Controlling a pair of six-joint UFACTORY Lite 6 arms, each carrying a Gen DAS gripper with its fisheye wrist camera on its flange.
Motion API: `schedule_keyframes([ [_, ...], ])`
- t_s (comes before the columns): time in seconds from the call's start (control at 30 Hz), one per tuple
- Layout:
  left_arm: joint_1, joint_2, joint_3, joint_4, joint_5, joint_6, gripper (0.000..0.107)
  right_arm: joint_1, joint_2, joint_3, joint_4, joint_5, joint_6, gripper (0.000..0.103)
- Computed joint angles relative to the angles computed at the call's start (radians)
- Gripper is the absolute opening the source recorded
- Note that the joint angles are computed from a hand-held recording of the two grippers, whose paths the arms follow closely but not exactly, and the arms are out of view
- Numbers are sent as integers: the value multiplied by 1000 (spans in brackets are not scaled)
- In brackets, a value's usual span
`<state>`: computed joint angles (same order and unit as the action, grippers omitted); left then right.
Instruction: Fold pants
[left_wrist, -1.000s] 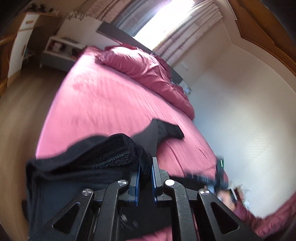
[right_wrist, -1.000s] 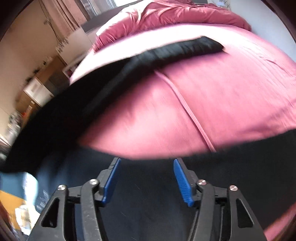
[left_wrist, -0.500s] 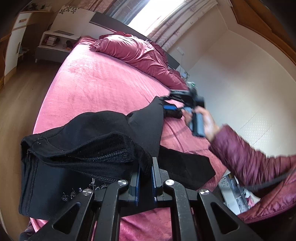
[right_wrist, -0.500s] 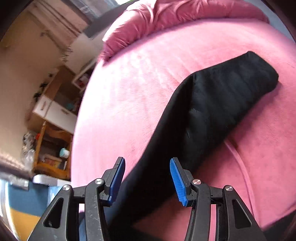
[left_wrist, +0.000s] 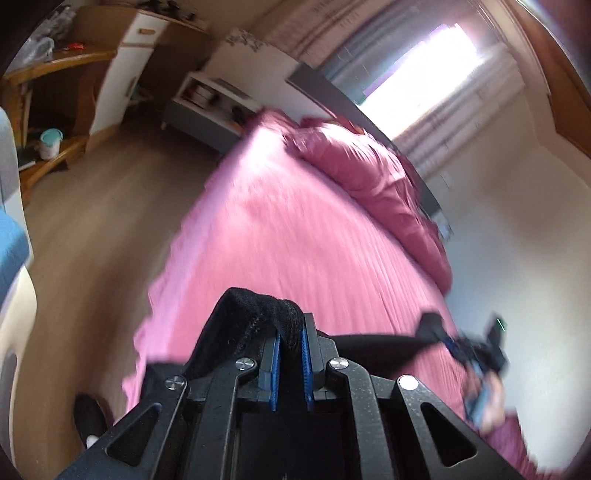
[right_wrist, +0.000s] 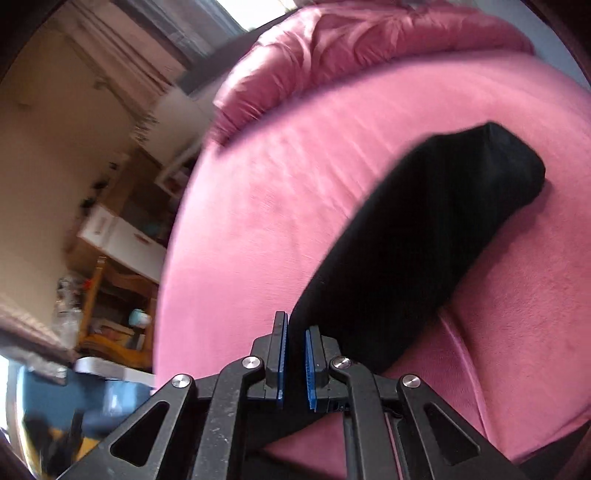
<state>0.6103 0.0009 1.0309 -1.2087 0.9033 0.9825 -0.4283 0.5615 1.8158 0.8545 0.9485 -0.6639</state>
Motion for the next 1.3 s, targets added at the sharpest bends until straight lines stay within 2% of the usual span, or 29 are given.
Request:
schedule_keyframes([
  [0.1, -46, 71, 120, 10, -66, -45, 10, -86, -220, -243, 96, 58, -174, 9],
  [0.17, -43, 74, 129, 1, -59, -39, 10, -151, -357, -405, 128, 98, -284, 9],
  [0.3, 14, -4, 0, -2, -10, 31, 10, -327, -609, -743, 106, 233, -484, 9],
  [0.37, 59, -47, -92, 7, 12, 66, 10, -398, -682, -881, 61, 256, -558, 9],
  [0.5, 191, -136, -306, 50, 71, 128, 11, -523, -742, -1122, -30, 227, -673, 8],
  [0.6, 319, -175, -452, 92, 115, 186, 11, -536, -732, -1239, -64, 122, -727, 8],
  [0.77, 497, -159, -581, 199, 159, 185, 32, -521, -645, -1308, -38, -28, -796, 8],
  [0.9, 652, -118, -610, 236, 237, 210, 39, -510, -608, -1331, 1, -82, -840, 8],
  [1.03, 621, -42, -575, 216, 215, 150, 42, -491, -573, -1319, 19, -111, -837, 8],
  [1.13, 561, 8, -554, 165, 155, 117, 39, -491, -578, -1327, 28, -110, -835, 8],
  [1.2, 534, 12, -544, 131, 146, 116, 23, -538, -626, -1335, -6, -69, -836, 8],
  [1.23, 519, -13, -540, 135, 139, 111, 12, -548, -643, -1331, -12, -45, -828, 7],
  [1.3, 510, -71, -534, 158, 153, 96, 9, -597, -688, -1313, -39, 44, -824, 7],
])
